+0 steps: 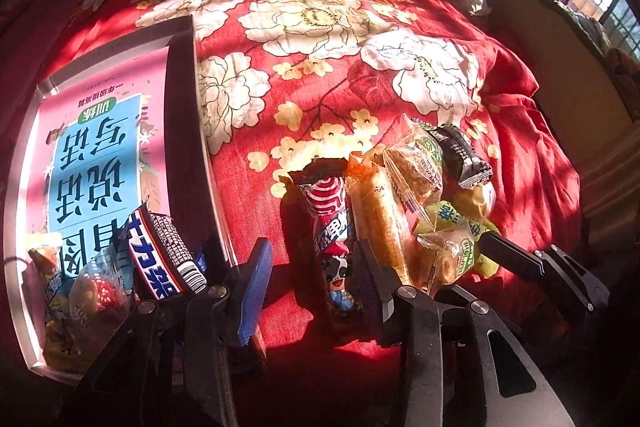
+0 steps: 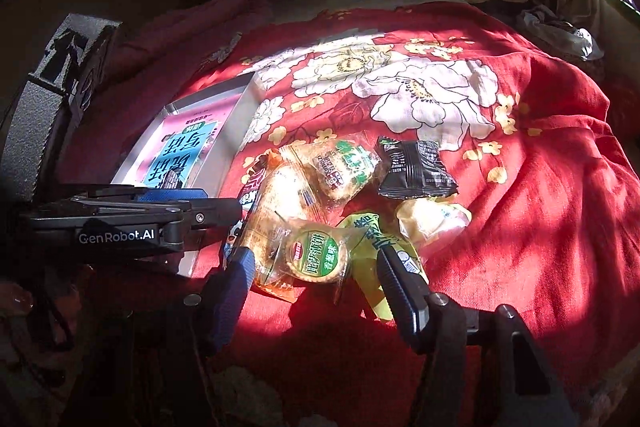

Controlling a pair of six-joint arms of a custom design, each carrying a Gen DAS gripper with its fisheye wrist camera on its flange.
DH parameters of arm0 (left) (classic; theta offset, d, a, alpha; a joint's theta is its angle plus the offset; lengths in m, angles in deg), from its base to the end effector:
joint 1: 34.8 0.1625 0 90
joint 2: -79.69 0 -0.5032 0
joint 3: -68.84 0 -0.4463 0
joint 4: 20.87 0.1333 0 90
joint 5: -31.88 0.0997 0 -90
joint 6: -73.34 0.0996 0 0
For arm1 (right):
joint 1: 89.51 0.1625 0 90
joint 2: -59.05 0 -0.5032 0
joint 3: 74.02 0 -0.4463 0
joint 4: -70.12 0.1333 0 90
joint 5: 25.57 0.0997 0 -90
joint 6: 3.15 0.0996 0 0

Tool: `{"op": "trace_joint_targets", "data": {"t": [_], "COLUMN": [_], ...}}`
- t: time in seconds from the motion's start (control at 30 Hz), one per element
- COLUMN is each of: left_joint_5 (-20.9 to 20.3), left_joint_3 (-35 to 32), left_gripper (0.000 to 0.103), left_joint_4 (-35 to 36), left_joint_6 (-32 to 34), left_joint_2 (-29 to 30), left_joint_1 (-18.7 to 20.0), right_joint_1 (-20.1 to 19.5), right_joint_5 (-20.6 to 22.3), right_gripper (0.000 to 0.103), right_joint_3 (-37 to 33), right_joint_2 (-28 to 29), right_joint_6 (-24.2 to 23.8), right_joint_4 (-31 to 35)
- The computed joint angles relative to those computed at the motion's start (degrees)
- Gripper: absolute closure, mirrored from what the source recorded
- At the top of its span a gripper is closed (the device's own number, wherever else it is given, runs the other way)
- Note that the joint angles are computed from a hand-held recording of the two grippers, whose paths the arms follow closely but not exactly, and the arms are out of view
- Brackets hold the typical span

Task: Organize snacks
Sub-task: 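Grasp the red-white striped candy stick with the left tool while the right tool grasps the green-labelled biscuit pack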

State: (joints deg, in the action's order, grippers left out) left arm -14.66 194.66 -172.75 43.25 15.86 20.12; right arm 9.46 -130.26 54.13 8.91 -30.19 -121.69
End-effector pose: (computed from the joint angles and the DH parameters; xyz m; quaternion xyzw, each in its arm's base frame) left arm -0.1401 -0.5506 0.1476 0.0408 0.9280 -0.1986 0.3124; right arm 0.1917 -0.5218 0.0643 0.2749 -0.9311 0.1823 0.1557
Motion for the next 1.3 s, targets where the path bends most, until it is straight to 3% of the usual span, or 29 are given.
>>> {"op": "trace_joint_targets", "data": {"t": [0.13,0.37,0.6,0.77,0.93,1.17,1.3], "left_joint_5": [-0.60,-1.35,-1.87,-1.12,-0.42,-3.03,-3.27], "left_joint_3": [-0.32,-1.09,-2.51,-3.57,-3.59,-1.40,-0.49], "left_gripper": [0.062,0.062,0.066,0.079,0.078,0.078,0.078], "left_joint_4": [-0.29,-1.90,-2.95,-3.02,-4.34,-7.63,-8.24], "left_joint_6": [-0.46,0.67,2.09,2.48,3.47,3.26,2.62], "left_joint_2": [0.73,2.01,3.92,5.06,5.52,3.27,2.10], "left_joint_1": [0.79,1.65,2.43,2.78,2.77,2.63,2.43], "right_joint_1": [0.63,2.15,1.70,1.17,-0.07,-3.28,-2.90], "right_joint_5": [-1.49,-6.21,-6.52,-5.45,-2.85,5.49,4.89], "right_gripper": [0.056,0.057,0.057,0.057,0.058,0.061,0.062], "right_joint_3": [-0.88,-1.03,-1.39,-1.80,-2.25,-1.74,-1.55], "right_joint_2": [1.38,3.52,3.87,4.20,3.63,0.65,0.75], "right_joint_6": [-1.38,-7.03,-7.73,-7.53,-6.15,-0.76,-1.12], "right_joint_4": [0.17,-4.47,-4.53,-3.96,-1.75,1.51,1.20]}}
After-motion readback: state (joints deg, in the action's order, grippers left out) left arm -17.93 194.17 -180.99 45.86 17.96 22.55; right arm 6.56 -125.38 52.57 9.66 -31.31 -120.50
